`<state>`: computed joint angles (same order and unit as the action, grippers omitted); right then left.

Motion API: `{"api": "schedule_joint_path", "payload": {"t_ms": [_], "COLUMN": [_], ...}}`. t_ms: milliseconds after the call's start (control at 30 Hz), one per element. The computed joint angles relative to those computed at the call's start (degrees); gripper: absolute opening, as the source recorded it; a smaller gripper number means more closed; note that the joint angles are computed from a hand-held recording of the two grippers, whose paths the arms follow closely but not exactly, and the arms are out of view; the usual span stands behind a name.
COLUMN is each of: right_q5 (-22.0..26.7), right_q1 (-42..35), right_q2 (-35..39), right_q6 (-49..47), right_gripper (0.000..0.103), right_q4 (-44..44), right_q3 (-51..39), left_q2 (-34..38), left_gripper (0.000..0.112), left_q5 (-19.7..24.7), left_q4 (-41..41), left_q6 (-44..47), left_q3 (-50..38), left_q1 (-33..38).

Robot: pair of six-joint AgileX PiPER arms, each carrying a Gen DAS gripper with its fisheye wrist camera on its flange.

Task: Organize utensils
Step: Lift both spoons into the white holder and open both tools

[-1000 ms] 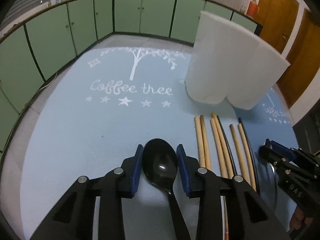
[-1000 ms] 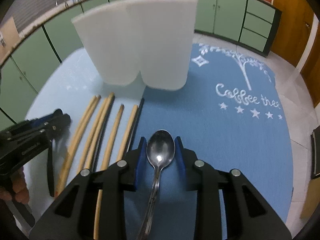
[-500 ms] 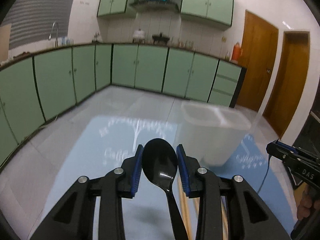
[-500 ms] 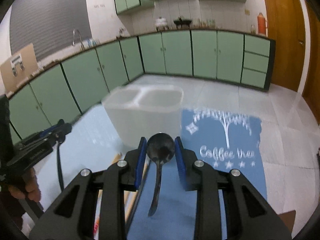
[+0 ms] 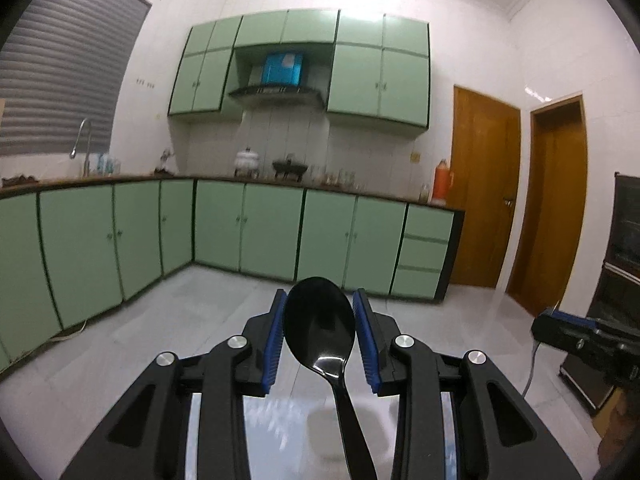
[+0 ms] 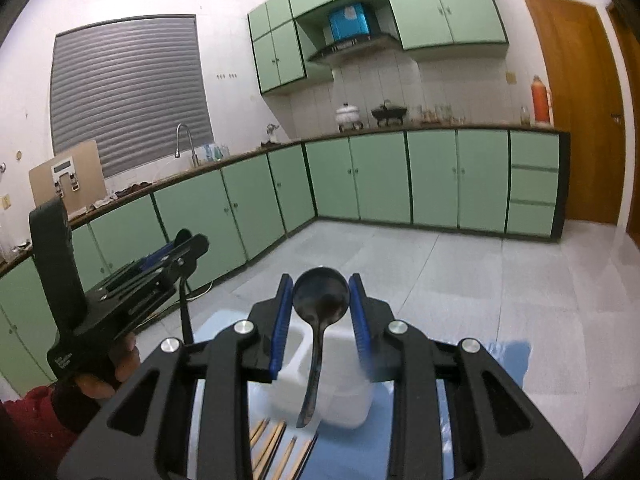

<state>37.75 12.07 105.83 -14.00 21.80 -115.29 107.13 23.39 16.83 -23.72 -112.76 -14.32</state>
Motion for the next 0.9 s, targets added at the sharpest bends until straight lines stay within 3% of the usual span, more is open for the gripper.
{"api": "schedule_joint_path", "payload": {"t_ms": [133, 367, 500, 667, 900], "right_q5": [2.66, 4.62, 2.19, 2.81, -1.16], "right_q1": [0.49, 0.7, 1.4, 1.29, 2.33], "right_q2": [8.28, 17.86, 16.82, 16.6, 11.39], "right_q6": [4.41, 6.96, 6.88, 6.33, 7.7], "right_gripper": [0.027, 0.027, 0.027, 0.028, 0.035], "right_q4": [-5.65, -9.21, -9.13, -7.54, -8.92], "right_q3": [-12.56, -20.94, -15.0, -12.08, -3.56], "left_q2": [6.9, 15.05, 16.31, 15.33, 11.39], "left_gripper": [0.033, 0.033, 0.034, 0.035, 0.047], "left_q5": [1.32, 2.83, 2.11, 1.07, 0.07], "left_q4": [1.77, -0.22, -2.22, -4.02, -1.49], "left_q6": [-0.02, 0.78, 2.14, 3.57, 0.99], "left_q3": [-9.47, -16.16, -14.29, -10.21, -3.73], "left_q1": [-0.48, 0.21, 0.79, 1.22, 0.8]}}
